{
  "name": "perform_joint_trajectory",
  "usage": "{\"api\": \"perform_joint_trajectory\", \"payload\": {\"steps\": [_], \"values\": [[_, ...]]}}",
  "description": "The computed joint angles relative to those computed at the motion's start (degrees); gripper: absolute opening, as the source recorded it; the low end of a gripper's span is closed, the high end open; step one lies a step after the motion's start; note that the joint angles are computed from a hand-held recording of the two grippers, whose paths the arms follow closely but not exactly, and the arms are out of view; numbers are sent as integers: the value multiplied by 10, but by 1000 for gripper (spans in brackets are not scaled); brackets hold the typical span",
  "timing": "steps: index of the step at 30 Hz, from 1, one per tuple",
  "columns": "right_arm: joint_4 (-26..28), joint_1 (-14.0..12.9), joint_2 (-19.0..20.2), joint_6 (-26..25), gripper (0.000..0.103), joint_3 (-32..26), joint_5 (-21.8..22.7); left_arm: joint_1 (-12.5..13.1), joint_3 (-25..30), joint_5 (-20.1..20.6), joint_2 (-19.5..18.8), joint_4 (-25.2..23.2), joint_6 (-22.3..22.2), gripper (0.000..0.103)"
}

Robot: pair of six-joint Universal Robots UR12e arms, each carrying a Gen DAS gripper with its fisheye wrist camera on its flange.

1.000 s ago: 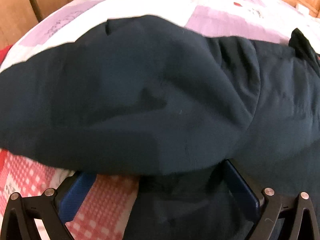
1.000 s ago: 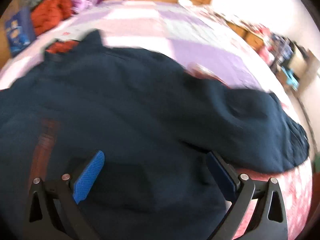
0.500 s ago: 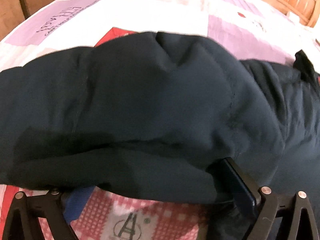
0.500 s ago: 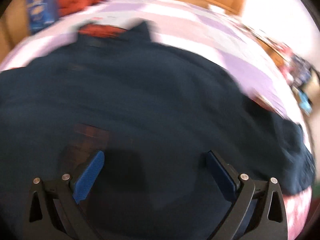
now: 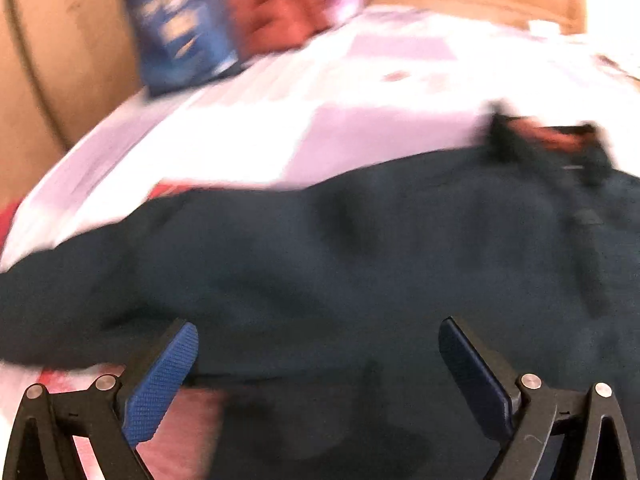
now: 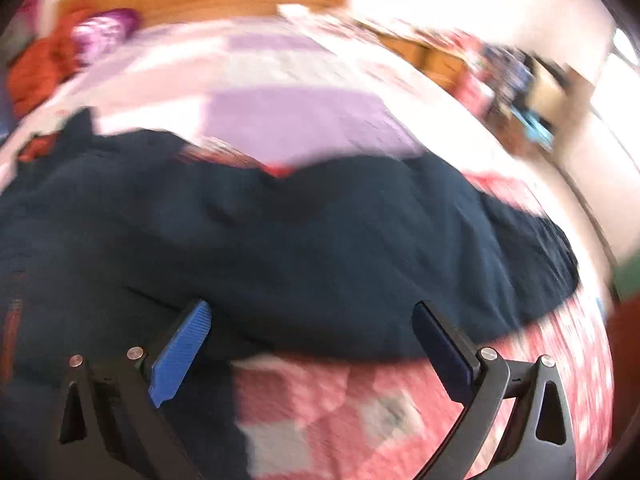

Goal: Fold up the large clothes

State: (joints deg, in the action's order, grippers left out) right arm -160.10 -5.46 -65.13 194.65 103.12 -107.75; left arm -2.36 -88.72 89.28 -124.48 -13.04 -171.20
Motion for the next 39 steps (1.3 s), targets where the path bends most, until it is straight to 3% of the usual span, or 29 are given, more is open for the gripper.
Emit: {"api": "perform_joint_trajectory", "payload": {"steps": [3,5,8,12,14,16,19,21,23,28,31,32,34,36,39], "values": [[-4,-3,21,-60,103,-33,54,-42,10,-63,2,-25,0,100],[2,-5,28,-93,103,-41,51,-65,21,-99,-3,-47,-7,100],[31,-36,30,-122,103,-40,70,-104,50,-128,-21,-80,-16,100],[33,-99,3,-66,103,1,85,-146,92,-84,-56,-100,-13,100],[36,-120,-15,-33,103,23,47,-163,116,-41,-75,-129,3,100],[53,-137,-24,-24,103,40,-29,-166,112,-22,-82,-122,-6,103],[58,-176,-48,23,103,70,-33,-164,97,-22,-82,-80,-25,103],[28,-189,-56,23,103,84,-22,-168,92,-9,-82,-64,-20,103],[8,-192,-59,10,103,88,-9,-170,92,-8,-85,-59,-24,103],[-17,-180,-36,-92,103,65,35,-170,94,-5,-90,-46,-21,103],[11,-178,-15,-136,103,44,29,-170,91,-7,-90,-41,-23,103],[14,-188,-13,-134,103,45,39,-170,91,-7,-90,-39,-23,103],[13,-201,-16,-111,103,50,9,-170,91,-7,-91,-36,-23,103],[8,-231,-26,-71,102,64,10,-170,89,-6,-91,-30,-23,103],[22,-248,-38,-51,103,76,-20,-171,90,-4,-92,-29,-22,103]]}}
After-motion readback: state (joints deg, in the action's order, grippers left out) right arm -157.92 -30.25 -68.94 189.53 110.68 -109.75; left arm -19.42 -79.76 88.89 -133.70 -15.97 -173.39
